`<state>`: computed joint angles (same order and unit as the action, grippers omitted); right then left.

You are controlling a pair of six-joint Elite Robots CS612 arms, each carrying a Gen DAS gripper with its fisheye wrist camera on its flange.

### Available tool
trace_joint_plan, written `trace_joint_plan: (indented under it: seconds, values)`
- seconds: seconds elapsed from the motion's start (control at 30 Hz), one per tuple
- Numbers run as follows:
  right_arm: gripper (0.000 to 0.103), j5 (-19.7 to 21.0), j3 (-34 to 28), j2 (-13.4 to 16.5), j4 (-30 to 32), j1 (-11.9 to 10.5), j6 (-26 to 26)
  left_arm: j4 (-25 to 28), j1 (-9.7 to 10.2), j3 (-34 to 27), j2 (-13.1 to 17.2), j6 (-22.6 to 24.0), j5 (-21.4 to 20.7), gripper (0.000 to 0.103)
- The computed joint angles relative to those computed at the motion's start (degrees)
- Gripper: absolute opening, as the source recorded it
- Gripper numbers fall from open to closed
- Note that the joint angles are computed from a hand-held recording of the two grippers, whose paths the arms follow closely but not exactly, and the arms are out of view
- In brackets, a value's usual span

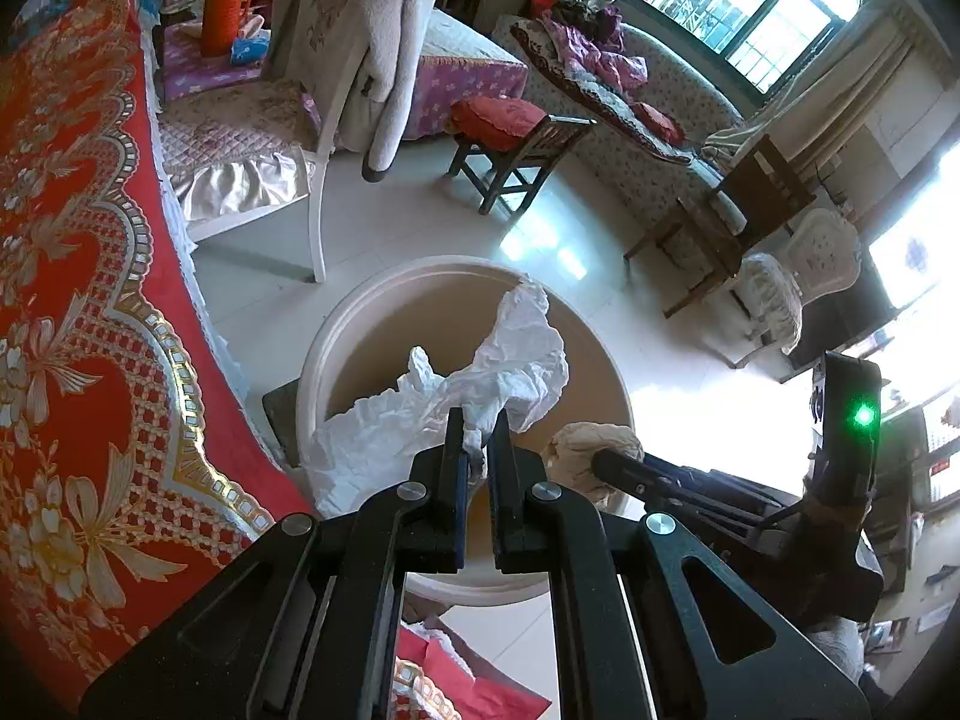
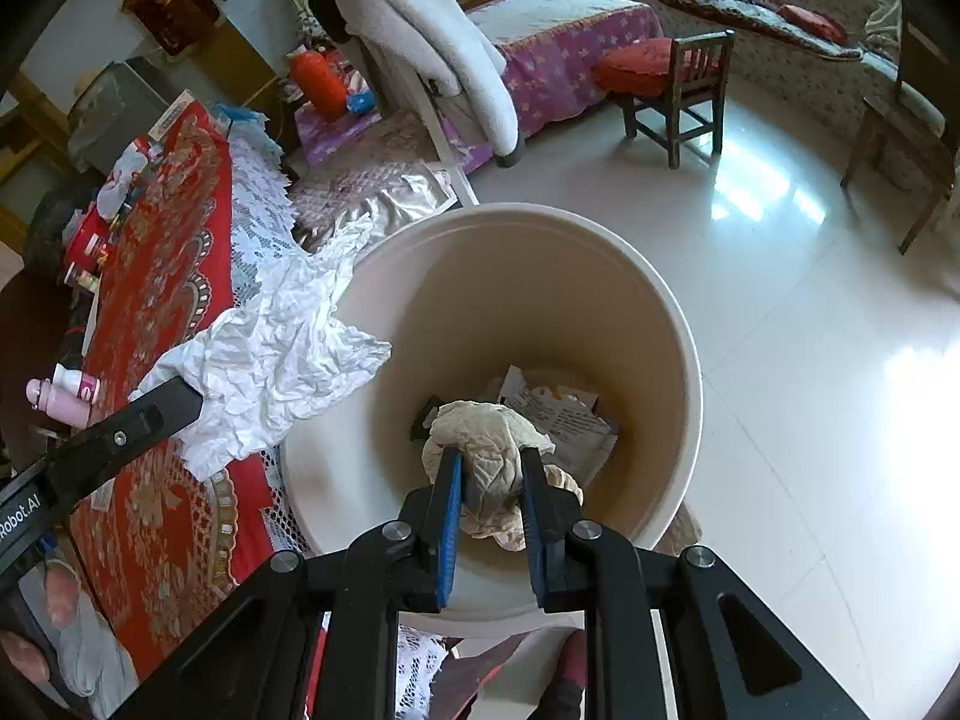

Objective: Collect trash
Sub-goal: 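Carry the tissue and beige paper over the beige bin with both grippers, then open both grippers to drop the tissue and paper into the bin, then swing both open grippers back toward the table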

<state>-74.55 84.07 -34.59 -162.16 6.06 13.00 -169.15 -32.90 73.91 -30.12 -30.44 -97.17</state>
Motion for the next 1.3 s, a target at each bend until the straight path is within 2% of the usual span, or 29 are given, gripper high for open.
trace_joint_plan:
  seconds: [0.03, 0.13, 0.17, 0.2, 0.23, 0.3, 0.53, 0.87, 1.3]
  values:
    - [0.021, -0.1, -0.1, 0.0, 0.0, 0.0, 0.2, -0.1, 0.06, 0.0, 0.0, -0.1, 0.0, 0.003]
    - [0.041, -0.3, 0.2, 0.0, -1.3, 0.0, 1.1, -0.5, 0.27, 0.1, 0.1, -0.7, -0.3, 0.005]
    - [0.041, -0.5, 0.3, 0.0, -1.6, 0.0, 1.3, -0.4, 0.36, 0.2, 0.1, -1.1, -0.4, 0.006]
    - [0.041, -0.6, 0.3, -0.1, -1.7, 0.0, 1.4, -0.4, 0.42, 0.4, 0.0, -1.3, -0.6, 0.012]
    - [0.041, -0.5, 0.3, -0.1, -1.7, 0.0, 1.4, -0.4, 0.54, 0.5, 0.0, -1.5, -0.9, 0.027]
    - [0.041, -0.4, 0.3, -0.1, -1.6, 0.1, 1.3, -0.8, 0.72, 0.8, 0.0, -2.3, -1.5, 0.042]
    - [0.042, 0.2, 0.2, -0.2, -0.8, 0.3, 0.7, -2.0, 0.68, 2.8, -1.0, -2.7, -0.6, 0.043]
    - [0.042, 0.6, -0.6, -0.4, -1.0, 1.9, -1.6, -4.1, 0.32, 7.3, -3.9, -1.9, 5.7, 0.043]
    - [0.043, 2.9, -4.6, 0.8, 1.2, 5.3, -5.4, -7.0, 2.49, 14.6, -7.5, -5.3, 11.3, 0.043]
